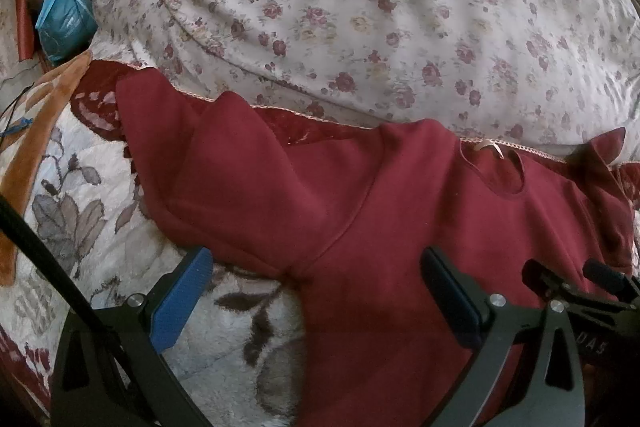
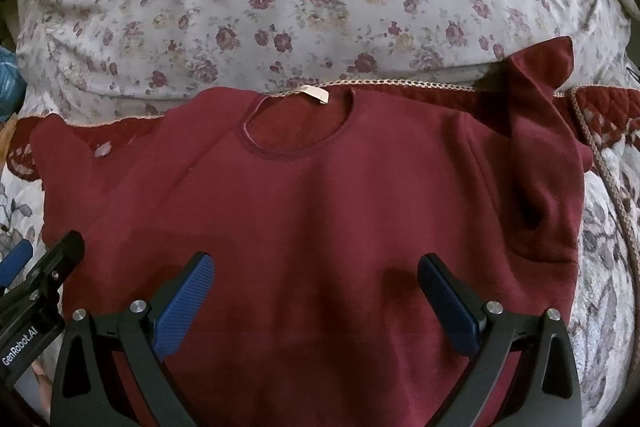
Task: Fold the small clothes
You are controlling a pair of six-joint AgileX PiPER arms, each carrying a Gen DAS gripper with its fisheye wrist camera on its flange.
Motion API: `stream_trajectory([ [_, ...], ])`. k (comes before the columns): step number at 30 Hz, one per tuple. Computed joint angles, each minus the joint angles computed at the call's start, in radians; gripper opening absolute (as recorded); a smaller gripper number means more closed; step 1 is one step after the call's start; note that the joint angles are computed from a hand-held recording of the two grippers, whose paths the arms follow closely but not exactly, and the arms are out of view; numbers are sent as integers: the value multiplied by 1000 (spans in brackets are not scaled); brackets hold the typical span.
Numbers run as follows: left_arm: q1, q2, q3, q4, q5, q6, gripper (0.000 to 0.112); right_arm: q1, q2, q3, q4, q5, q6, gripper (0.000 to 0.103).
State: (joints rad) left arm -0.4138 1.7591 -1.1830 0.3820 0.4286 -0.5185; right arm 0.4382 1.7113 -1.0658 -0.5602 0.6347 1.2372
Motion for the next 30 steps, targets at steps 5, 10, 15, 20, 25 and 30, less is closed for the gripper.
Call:
stream_trajectory([
  [5,3,-2,2,-4,1,7,103,3,6,-3,0,-3,0,103],
  [10,4,-1,1,0,4,-2,103,13,24,-22,6,7,-17,103],
  [15,48,-6,-26,-85,42,66,103,15,37,-23,-3,-8,-10,103],
  [20,175,49,-176,-157,171,137,103,12,34,-35,35,-12,-78,103],
  [25,303,220,-423,-95,241,67,103,20,18,-25,50,-20,-96,103],
  [30,380,457,-726,-147,314,119,96,13,20,-15,100,-35,-157,103],
])
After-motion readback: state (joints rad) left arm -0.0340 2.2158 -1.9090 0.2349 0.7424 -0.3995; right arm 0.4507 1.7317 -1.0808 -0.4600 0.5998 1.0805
